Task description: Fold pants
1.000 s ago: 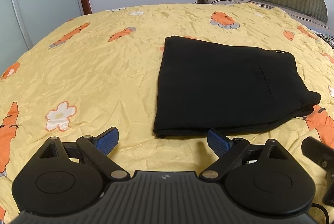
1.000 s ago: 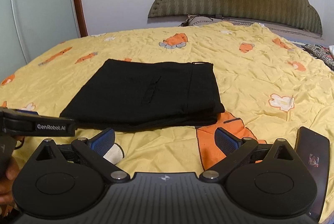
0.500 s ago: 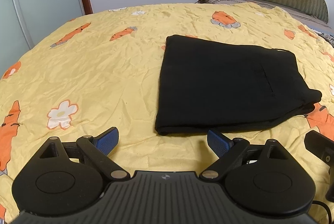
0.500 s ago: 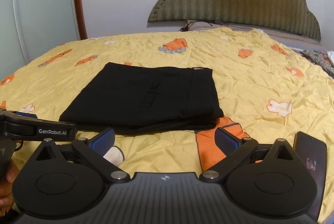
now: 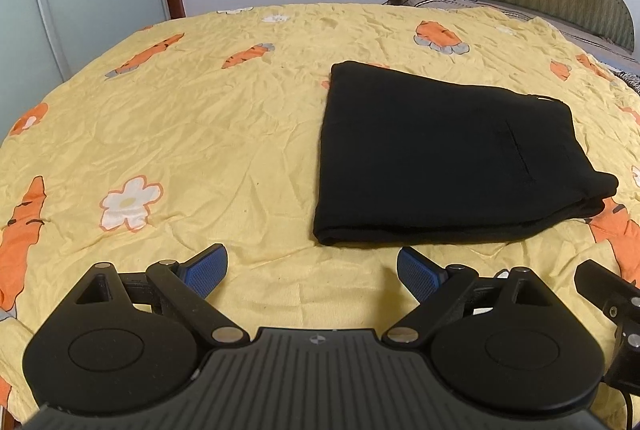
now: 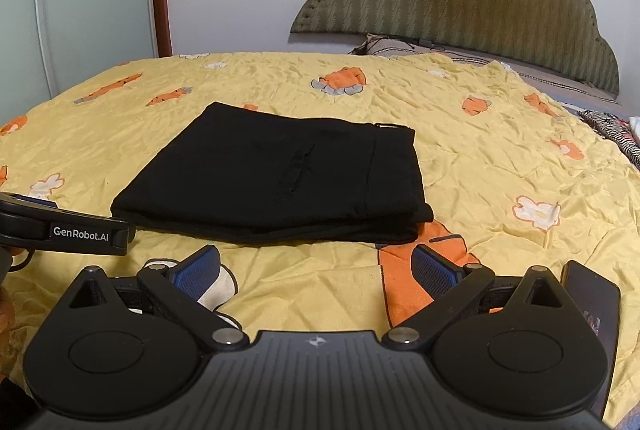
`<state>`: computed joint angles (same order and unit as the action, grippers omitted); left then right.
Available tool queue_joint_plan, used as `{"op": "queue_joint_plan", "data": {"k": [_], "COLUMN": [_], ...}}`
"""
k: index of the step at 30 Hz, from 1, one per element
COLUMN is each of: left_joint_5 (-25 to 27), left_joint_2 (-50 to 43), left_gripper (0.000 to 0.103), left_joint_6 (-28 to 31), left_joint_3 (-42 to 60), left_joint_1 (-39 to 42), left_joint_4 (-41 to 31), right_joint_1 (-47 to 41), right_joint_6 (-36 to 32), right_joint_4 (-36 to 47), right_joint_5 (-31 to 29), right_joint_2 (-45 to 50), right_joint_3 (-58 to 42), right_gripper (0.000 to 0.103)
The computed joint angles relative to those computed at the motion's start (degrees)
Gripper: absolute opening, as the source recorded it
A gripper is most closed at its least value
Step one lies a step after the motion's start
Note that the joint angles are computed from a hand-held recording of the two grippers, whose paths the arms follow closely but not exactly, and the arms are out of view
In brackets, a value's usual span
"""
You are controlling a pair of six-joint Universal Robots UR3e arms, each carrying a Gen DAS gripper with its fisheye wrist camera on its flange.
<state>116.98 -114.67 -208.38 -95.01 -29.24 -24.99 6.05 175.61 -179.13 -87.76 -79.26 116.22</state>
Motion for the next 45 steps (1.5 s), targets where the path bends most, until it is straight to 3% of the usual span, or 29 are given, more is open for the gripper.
{"op": "queue_joint_plan", "data": {"k": [45], "left_joint_5": [0.9], "left_joint_2": [-0.4], "left_gripper": [0.094], "left_joint_6": [-0.2], "left_joint_3": [0.6], "left_joint_1": [-0.8], "left_joint_4": [-0.9], "right_joint_1": [-1.6], "right_joint_6": [-0.8], "right_joint_4": [-1.0], "right_joint_5": [1.3], "right_joint_2": [-0.6], "right_joint_3": [1.9], "right_gripper": [0.102]}}
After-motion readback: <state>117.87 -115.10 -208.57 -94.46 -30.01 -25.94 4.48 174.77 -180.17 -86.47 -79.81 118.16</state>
